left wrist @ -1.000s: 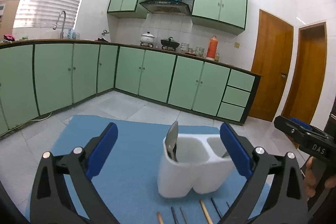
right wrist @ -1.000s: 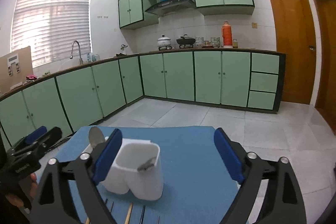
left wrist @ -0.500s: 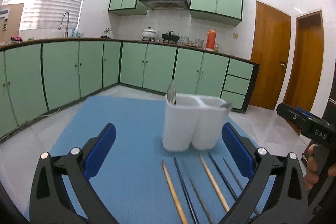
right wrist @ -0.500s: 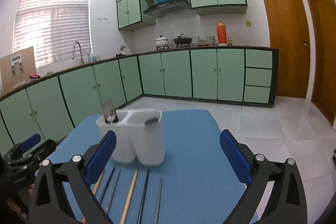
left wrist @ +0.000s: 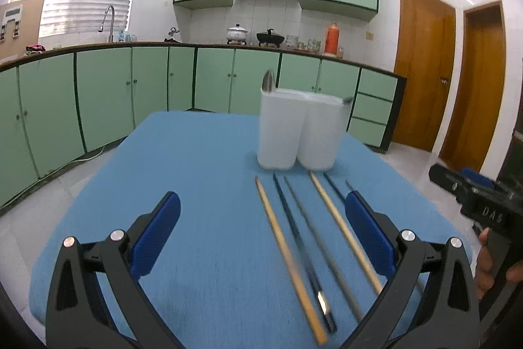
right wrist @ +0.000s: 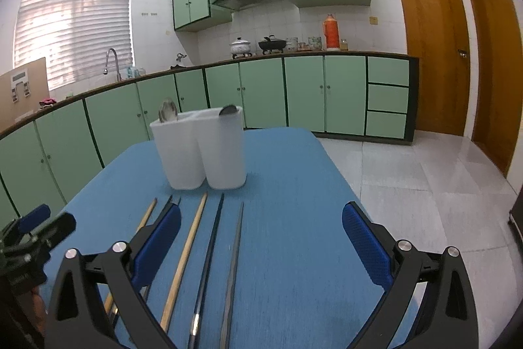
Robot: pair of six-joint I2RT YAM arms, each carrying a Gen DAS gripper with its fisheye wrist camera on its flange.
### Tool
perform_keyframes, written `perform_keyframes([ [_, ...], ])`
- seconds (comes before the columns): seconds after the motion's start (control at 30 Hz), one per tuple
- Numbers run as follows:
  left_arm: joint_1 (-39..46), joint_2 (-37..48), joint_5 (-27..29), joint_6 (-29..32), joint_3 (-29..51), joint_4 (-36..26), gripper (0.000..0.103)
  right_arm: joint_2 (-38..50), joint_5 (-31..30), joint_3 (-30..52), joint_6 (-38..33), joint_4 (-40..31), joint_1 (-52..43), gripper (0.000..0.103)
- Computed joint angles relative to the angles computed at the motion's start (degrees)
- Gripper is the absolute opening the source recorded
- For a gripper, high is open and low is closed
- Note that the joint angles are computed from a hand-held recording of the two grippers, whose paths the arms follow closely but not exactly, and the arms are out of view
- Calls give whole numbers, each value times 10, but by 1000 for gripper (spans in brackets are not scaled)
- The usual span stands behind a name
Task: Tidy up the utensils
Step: 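Withdraw both tools back toward the chopsticks on the cloth, then grasp a black gold-banded chopstick with the left tool while the right tool grasps a grey metal chopstick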
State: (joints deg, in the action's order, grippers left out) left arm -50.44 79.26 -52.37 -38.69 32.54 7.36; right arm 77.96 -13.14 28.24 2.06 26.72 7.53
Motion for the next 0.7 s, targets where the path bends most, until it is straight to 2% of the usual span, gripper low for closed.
perform_keyframes([
  [0.3,-78,53,-63,-153,-19,-64,98,-12,23,-105,-3,94,11,97],
  [0.4,-98,79,-66,-214,-15,-99,97,-9,20,-113,-7,95,9,97],
  [0.7,-139,119,-74,-273,9,-158,97,-22,9,-138,-13,101,-2,97],
])
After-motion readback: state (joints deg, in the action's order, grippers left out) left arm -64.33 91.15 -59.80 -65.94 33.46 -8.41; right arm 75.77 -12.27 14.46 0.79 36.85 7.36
